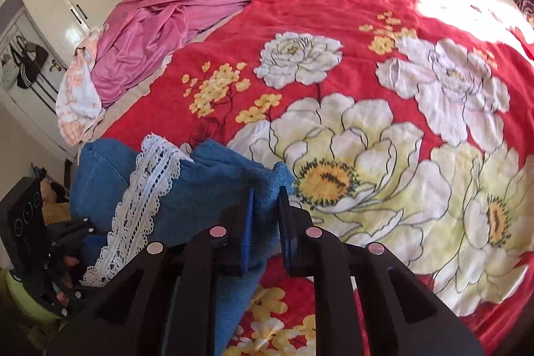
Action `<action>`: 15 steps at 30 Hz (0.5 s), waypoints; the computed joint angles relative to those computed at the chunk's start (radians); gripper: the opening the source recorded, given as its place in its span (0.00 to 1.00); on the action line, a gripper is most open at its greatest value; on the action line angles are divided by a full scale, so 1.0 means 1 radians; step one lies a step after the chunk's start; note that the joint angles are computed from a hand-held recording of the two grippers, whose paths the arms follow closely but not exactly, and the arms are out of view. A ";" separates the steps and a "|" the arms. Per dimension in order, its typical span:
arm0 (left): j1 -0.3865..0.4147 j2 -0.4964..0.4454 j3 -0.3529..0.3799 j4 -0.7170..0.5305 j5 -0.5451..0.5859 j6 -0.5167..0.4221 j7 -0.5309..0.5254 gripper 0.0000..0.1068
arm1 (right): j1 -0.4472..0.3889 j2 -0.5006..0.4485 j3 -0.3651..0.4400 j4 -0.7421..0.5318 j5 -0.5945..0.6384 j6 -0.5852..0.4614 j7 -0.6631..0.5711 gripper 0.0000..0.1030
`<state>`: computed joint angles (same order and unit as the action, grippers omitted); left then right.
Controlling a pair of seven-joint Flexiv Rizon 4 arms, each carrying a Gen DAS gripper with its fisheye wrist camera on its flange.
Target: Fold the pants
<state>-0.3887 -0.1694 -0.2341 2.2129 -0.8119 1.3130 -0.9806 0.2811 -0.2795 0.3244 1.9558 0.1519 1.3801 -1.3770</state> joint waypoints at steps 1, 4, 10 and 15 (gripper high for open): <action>-0.001 0.001 0.006 -0.001 0.018 -0.004 -0.012 0.64 | 0.013 -0.006 -0.018 -0.006 -0.018 0.013 0.016 0.12; -0.001 0.005 0.016 -0.001 0.056 -0.014 -0.043 0.64 | 0.112 -0.027 -0.156 0.008 -0.211 0.002 0.160 0.12; -0.002 0.023 0.007 0.027 0.036 -0.002 -0.029 0.64 | 0.121 -0.056 -0.189 0.021 -0.340 0.008 0.245 0.19; -0.009 0.047 0.015 0.038 -0.007 -0.019 -0.009 0.64 | 0.206 0.073 -0.323 0.193 -0.556 0.176 0.451 0.42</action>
